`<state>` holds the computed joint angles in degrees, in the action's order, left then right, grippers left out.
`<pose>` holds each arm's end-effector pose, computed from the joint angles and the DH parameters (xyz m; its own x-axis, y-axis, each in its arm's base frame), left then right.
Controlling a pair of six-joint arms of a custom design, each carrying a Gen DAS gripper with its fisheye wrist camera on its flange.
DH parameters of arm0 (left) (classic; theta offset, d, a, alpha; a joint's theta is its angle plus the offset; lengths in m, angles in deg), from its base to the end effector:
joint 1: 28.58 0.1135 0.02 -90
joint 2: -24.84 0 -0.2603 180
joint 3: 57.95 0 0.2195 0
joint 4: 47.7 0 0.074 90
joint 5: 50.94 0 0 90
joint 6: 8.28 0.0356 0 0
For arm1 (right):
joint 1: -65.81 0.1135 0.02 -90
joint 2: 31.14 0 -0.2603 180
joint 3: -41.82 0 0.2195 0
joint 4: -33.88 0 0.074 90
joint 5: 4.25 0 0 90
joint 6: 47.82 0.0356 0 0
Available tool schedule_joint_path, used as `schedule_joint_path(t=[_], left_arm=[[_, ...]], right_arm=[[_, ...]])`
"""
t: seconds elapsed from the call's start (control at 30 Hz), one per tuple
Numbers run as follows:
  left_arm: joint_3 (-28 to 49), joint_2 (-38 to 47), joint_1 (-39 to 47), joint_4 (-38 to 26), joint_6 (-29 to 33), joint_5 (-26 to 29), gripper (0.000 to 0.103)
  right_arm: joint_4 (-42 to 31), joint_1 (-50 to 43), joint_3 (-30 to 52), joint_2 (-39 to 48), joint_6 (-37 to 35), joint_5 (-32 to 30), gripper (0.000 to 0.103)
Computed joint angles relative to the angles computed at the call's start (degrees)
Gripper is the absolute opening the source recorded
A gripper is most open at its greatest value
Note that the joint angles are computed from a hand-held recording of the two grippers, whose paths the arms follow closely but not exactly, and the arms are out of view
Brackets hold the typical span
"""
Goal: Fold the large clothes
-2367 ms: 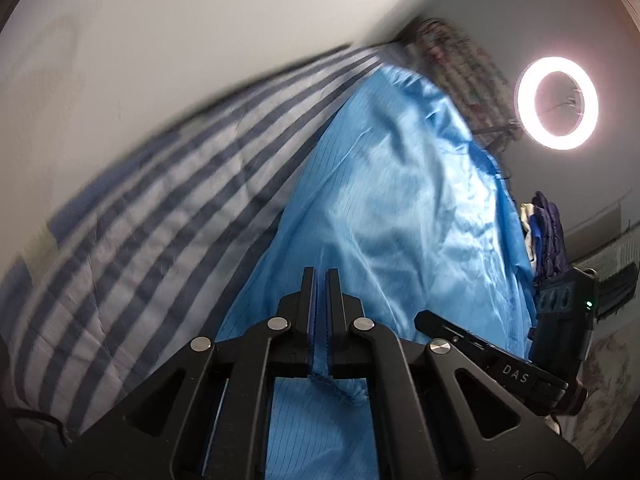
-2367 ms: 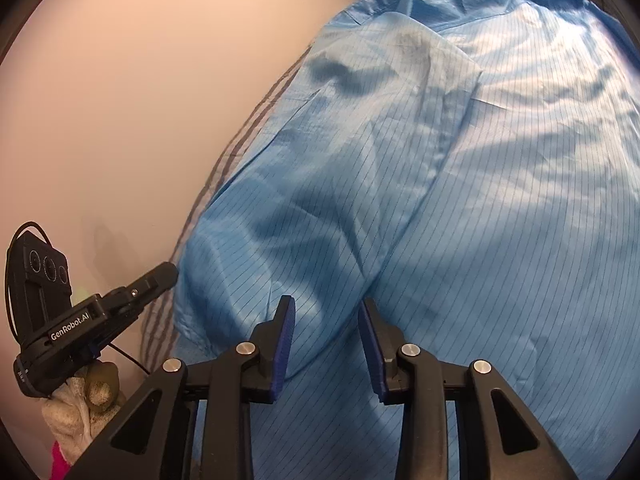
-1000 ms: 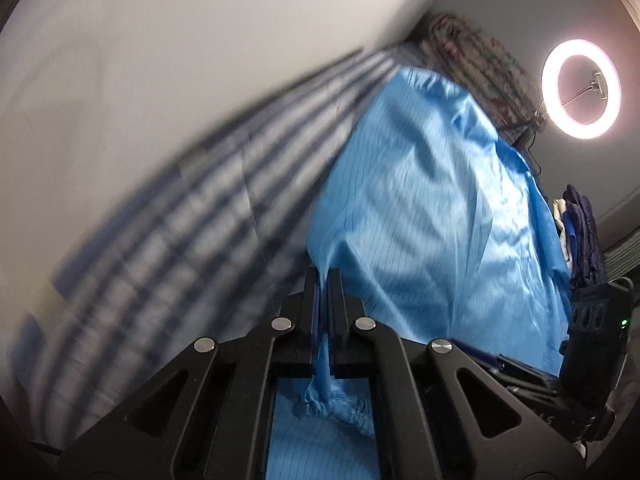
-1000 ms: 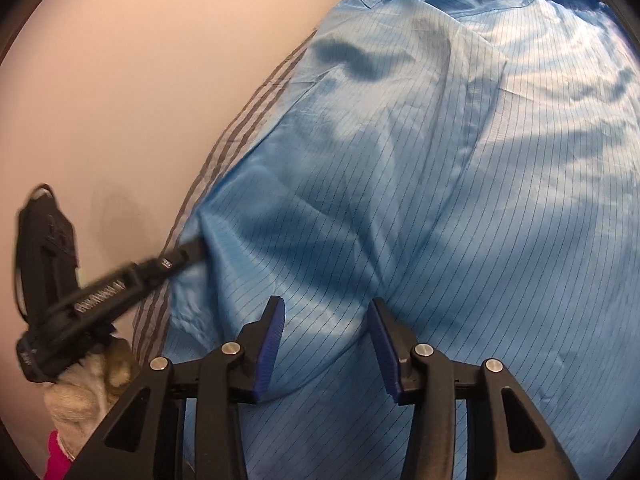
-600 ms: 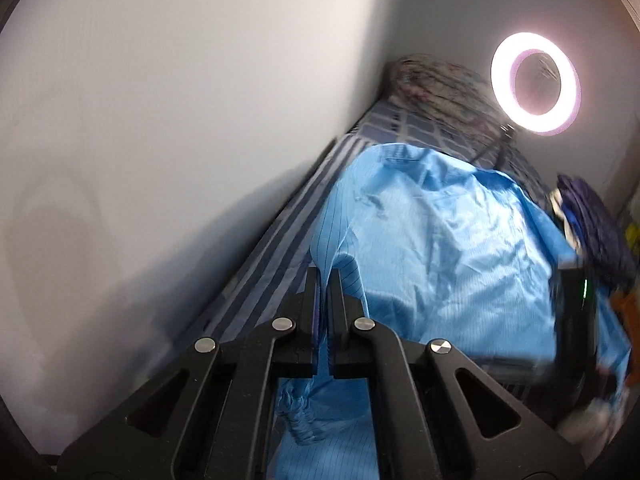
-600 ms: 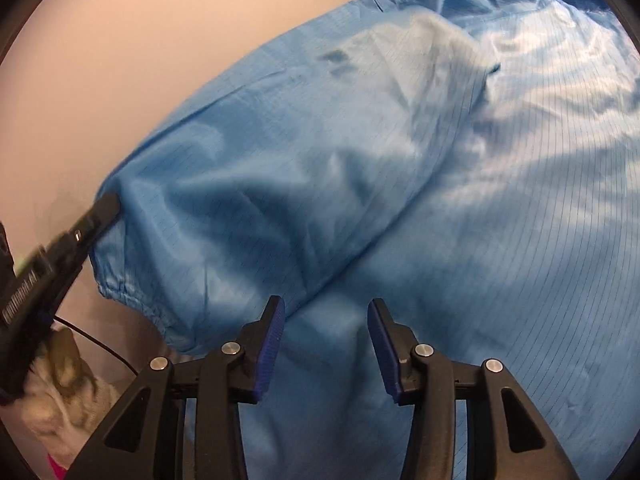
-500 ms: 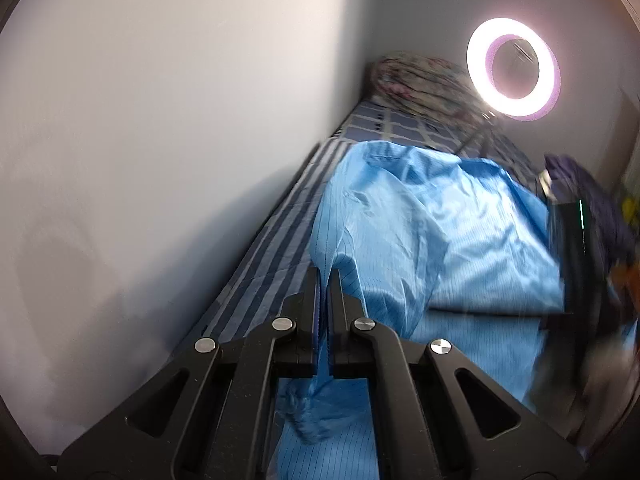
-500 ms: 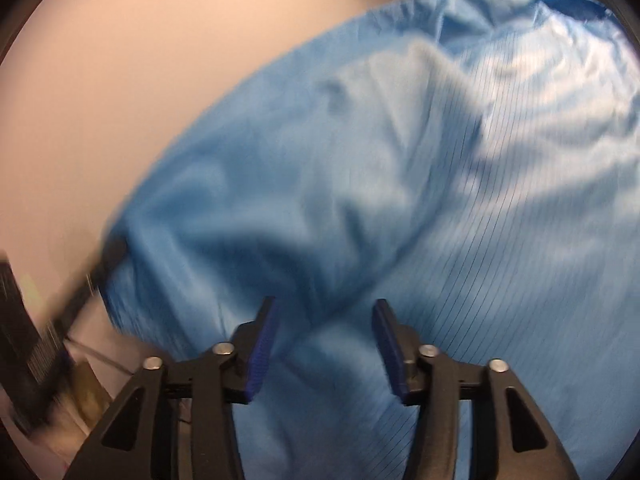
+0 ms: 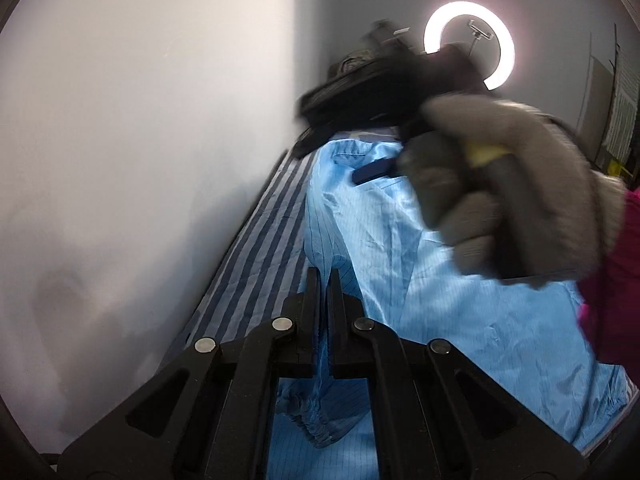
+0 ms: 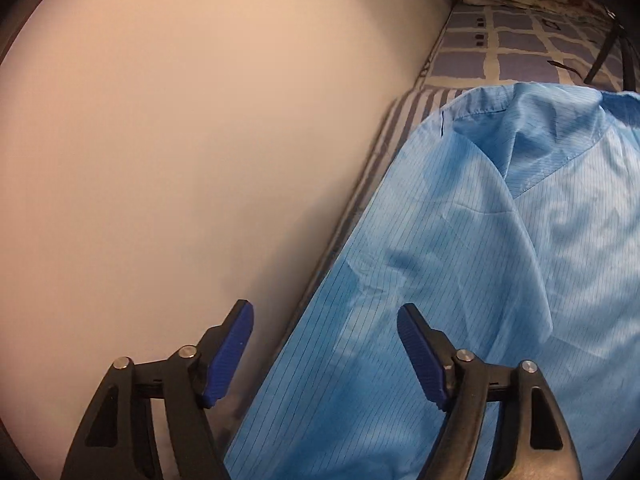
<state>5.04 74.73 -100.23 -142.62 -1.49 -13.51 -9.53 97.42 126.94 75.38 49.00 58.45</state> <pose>0.0519 -0.0667 0.2677 -0.5744 -0.1854 -0.7973 -0.2454 0.9682 -0.0484 0.2838 0.1939 0.1874 -0.8402 -0.3932 -0.3733 -0.5360 0.7062 0.4626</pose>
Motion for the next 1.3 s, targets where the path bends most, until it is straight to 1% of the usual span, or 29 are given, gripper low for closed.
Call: schedule_joint_path(t=[0.03,0.07,0.1,0.17,0.23,0.27,0.3,0.37,0.4,0.43,0.47,0.5,0.53,0.57,0.6,0.67,0.73,0.8,0.83,0.87,0.9,0.93,1.0,1.03,1.1,1.2,1.23,1.27,1.3], left_arm=[[0.4,0.4,-0.3,0.2,0.3,-0.1,0.0],[0.7,0.7,-0.7,0.3,0.4,-0.4,0.0],[1.4,1.1,-1.0,0.6,0.9,-0.6,0.0],[2.8,2.3,-2.6,-0.2,-0.1,-1.2,0.0],[3.7,2.1,-3.1,1.6,2.5,-0.6,0.0],[4.2,2.2,-3.7,2.0,2.9,-0.2,0.0],[4.7,2.5,-4.5,2.1,2.8,0.0,0.0],[6.2,3.9,-8.1,0.9,1.3,0.0,0.0],[7.2,5.1,-9.6,-0.4,-0.3,0.2,0.005],[7.8,5.7,-10.1,0.5,0.2,0.6,0.009],[7.9,5.1,-11.8,1.0,-0.6,0.5,0.014],[7.7,4.6,-12.4,2.4,-0.7,0.7,0.02],[8.0,5.0,-12.8,3.4,-1.1,0.8,0.022],[7.1,3.3,-12.1,5.4,0.0,2.0,0.024],[6.0,1.6,-10.1,8.1,2.2,3.8,0.024],[3.6,-1.9,-5.1,12.5,5.8,7.7,0.024],[-1.4,-7.8,5.1,20.7,12.1,16.9,0.024],[-6.0,-10.8,14.1,27.3,15.5,26.4,0.025],[-8.7,-12.1,19.7,31.0,17.6,32.3,0.026],[-11.5,-12.9,23.4,33.8,17.9,36.7,0.032],[-14.0,-12.7,26.4,36.4,17.9,40.3,0.038],[-15.8,-10.8,28.1,39.2,17.8,42.5,0.04],[-18.2,-7.0,30.3,42.6,18.3,45.0,0.04],[-19.3,-5.0,30.1,44.3,18.1,45.1,0.04],[-20.5,0.2,32.1,48.6,19.0,47.1,0.04],[-22.6,5.8,31.2,55.1,18.6,47.1,0.04],[-22.8,7.3,29.7,56.6,18.3,45.6,0.036],[-22.6,8.4,28.8,57.4,18.6,44.7,0.012],[-22.1,9.1,28.2,57.2,19.0,44.5,0.007]], right_arm=[[-0.3,0.9,0.8,1.4,-0.1,1.0,0.052],[-0.9,1.2,1.6,2.8,-0.8,0.6,0.027],[-1.5,1.1,1.7,3.3,-1.3,0.2,0.019],[-1.5,-0.1,0.7,2.6,-1.7,-1.0,0.001],[-1.3,-3.4,-1.3,0.0,-2.3,-4.4,0.0],[-1.7,-6.1,-2.5,-1.8,-3.1,-7.2,0.0],[-2.9,-8.6,-2.3,-2.5,-4.2,-9.7,0.0],[-5.6,-16.5,-4.8,-5.7,-8.7,-15.7,0.0],[-7.6,-19.9,-5.1,-6.8,-10.6,-17.5,0.0],[-9.4,-24.3,-5.9,-7.1,-13.4,-19.6,0.0],[-12.0,-29.9,-6.5,-6.5,-17.3,-21.4,0.0],[-13.3,-33.2,-7.3,-6.2,-19.5,-21.8,0.0],[-14.0,-36.8,-8.0,-5.2,-22.1,-21.9,0.0],[-15.2,-41.2,-9.0,-3.5,-25.6,-21.2,0.0],[-15.5,-43.4,-8.9,-1.2,-27.4,-20.7,0.0],[-16.2,-48.2,-10.2,2.7,-32.3,-18.5,0.0],[-15.0,-50.7,-11.2,4.8,-34.1,-15.9,0.003],[-14.8,-53.2,-12.3,6.8,-36.9,-14.1,0.006],[-14.8,-54.1,-12.8,7.4,-38.2,-13.1,0.017],[-15.4,-55.1,-13.5,7.1,-39.7,-12.6,0.033],[-15.9,-56.2,-14.5,6.4,-41.6,-12.3,0.037],[-16.3,-57.0,-15.6,5.6,-43.7,-11.9,0.04],[-16.9,-58.4,-17.1,4.9,-47.4,-10.7,0.042],[-17.0,-58.5,-18.1,4.2,-48.5,-10.3,0.043],[-15.5,-57.0,-17.8,5.5,-47.1,-10.8,0.043],[-12.5,-55.2,-19.0,6.9,-44.3,-11.7,0.044],[-11.5,-54.4,-19.7,6.8,-43.1,-11.6,0.044],[-10.6,-53.6,-20.5,6.4,-42.2,-11.5,0.044],[-6.6,-50.2,-19.2,8.7,-37.7,-11.8,0.044]])
